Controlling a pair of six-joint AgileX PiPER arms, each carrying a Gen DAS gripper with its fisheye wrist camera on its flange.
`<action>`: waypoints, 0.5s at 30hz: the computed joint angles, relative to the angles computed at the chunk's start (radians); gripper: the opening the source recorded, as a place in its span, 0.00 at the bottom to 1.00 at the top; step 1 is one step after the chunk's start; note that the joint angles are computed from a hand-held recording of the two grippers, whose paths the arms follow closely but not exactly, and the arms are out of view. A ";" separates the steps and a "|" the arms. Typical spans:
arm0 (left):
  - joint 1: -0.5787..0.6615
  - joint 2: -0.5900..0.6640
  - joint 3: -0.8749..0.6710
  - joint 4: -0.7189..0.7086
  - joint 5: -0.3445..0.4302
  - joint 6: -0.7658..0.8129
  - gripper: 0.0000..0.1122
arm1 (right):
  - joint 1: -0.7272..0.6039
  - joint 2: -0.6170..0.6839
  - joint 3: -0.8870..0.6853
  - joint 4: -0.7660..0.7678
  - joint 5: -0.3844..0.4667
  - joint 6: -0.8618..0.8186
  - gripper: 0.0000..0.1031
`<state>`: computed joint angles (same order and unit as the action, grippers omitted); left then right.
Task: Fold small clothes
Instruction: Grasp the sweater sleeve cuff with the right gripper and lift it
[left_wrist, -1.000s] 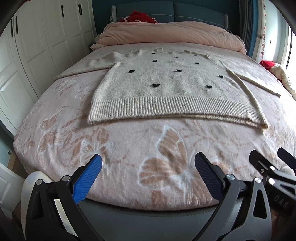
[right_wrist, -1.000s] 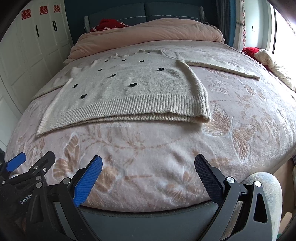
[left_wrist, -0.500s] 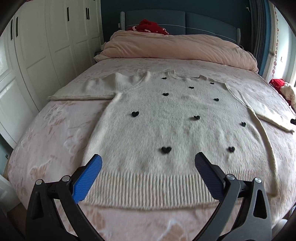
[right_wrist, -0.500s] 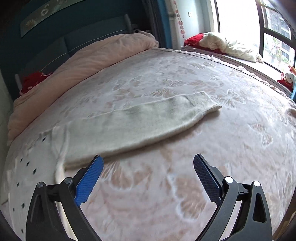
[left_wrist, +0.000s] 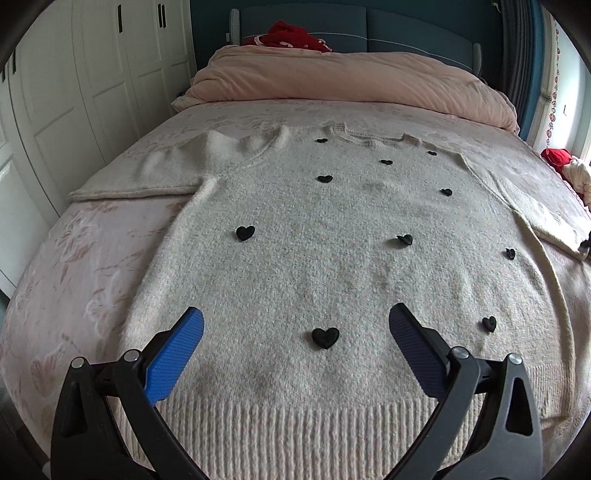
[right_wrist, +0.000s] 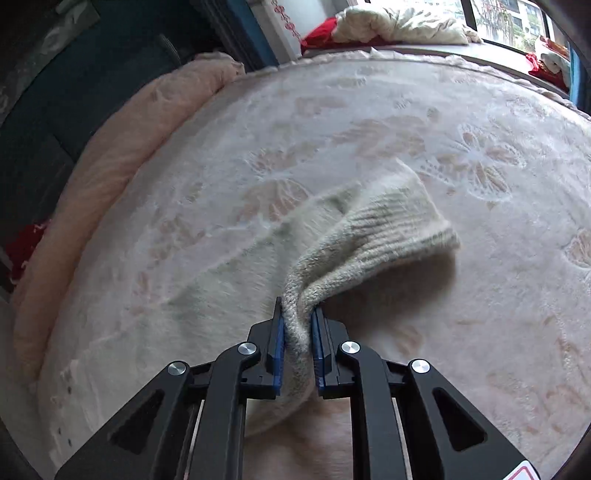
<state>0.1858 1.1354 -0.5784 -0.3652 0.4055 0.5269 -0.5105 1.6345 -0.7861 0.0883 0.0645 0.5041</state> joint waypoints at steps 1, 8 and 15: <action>0.013 0.006 -0.006 -0.028 0.002 0.034 0.87 | 0.039 -0.035 -0.001 -0.083 -0.017 0.100 0.12; 0.111 0.029 -0.076 -0.229 0.083 0.234 0.87 | 0.610 -0.061 -0.375 -0.709 0.103 0.581 0.13; 0.181 0.119 -0.205 -0.333 0.198 0.294 0.88 | 1.007 0.411 -0.970 -0.322 0.268 0.067 0.40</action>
